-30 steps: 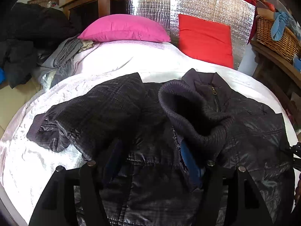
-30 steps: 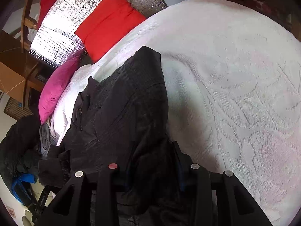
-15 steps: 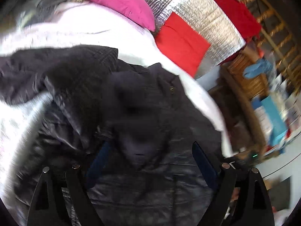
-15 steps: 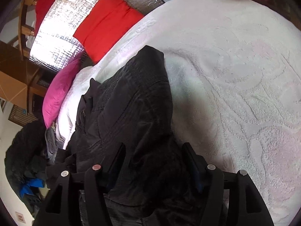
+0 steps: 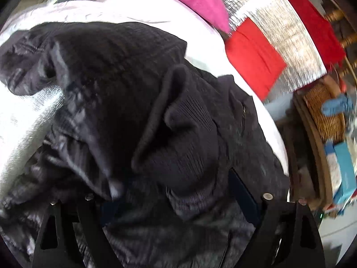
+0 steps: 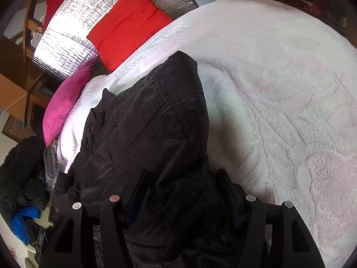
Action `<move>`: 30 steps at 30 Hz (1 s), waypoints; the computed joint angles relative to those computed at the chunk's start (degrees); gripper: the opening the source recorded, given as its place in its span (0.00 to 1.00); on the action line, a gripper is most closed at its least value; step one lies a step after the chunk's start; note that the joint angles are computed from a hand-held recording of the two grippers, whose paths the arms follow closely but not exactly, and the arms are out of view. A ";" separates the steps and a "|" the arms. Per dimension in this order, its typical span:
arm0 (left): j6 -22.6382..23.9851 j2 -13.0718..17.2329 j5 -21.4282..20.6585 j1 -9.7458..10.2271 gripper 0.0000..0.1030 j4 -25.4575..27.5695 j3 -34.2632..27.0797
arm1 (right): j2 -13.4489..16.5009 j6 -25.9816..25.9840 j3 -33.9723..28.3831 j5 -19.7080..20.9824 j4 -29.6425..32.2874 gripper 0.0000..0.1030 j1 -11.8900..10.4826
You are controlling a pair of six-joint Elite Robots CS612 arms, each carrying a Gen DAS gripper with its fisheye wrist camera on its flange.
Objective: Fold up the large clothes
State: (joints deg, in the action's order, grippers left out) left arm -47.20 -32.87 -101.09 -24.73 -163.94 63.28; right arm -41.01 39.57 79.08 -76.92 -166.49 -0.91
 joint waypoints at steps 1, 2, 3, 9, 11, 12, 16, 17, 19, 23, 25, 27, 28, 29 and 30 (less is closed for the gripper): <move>-0.89 0.45 0.17 0.13 0.83 -0.90 -0.38 | -0.02 0.08 0.07 -0.35 -0.14 0.63 0.06; -1.55 0.62 0.52 0.13 0.69 -1.54 -0.49 | -0.06 0.21 0.14 -0.69 -0.23 0.60 0.10; -2.17 0.83 0.49 0.23 0.54 -1.67 -0.74 | -0.11 0.42 0.27 -1.09 -0.42 0.57 0.14; -3.30 1.54 -1.07 1.00 0.30 -0.47 -1.52 | -0.42 0.82 0.88 -2.86 -1.73 0.42 0.10; -2.71 0.85 -0.90 0.99 0.27 -1.22 -0.50 | -0.62 0.04 0.98 -4.37 -2.13 0.39 0.36; -1.32 0.41 0.43 0.85 0.27 -1.03 -0.11 | -0.69 -0.30 1.01 -4.79 -2.28 0.39 0.42; 4.87 -1.43 7.91 -0.02 0.26 3.12 1.37 | -0.93 -2.38 1.00 -7.43 -2.77 0.38 1.11; 5.09 -1.45 8.70 -0.07 0.26 4.03 1.28 | -0.97 -2.87 1.02 -7.90 -3.07 0.37 1.25; 4.29 -1.44 9.08 -0.07 0.25 4.61 1.24 | -1.07 -3.42 1.21 -8.31 -4.07 0.37 1.40; 5.46 -1.66 11.13 -0.36 0.27 6.05 1.12 | -1.05 -3.78 1.23 -5.53 -4.04 0.37 0.95; 6.25 -1.82 11.51 -0.33 0.29 7.02 1.22 | -0.73 -1.93 1.13 -2.37 -2.96 0.38 0.18; 6.00 -1.49 11.13 -0.36 0.32 7.76 0.50 | -0.50 0.04 1.20 0.39 -2.88 0.50 -0.53; 5.90 -1.38 11.02 -0.38 0.33 7.96 0.25 | -0.44 1.25 1.33 1.19 -3.16 0.58 -0.81; 5.82 -1.34 10.74 -0.34 0.34 7.92 0.21 | -0.34 2.47 1.57 2.20 -4.30 0.64 -1.10; 5.84 -1.28 10.35 -0.28 0.36 7.87 0.09 | -0.19 3.17 1.62 2.83 -5.01 0.64 -1.24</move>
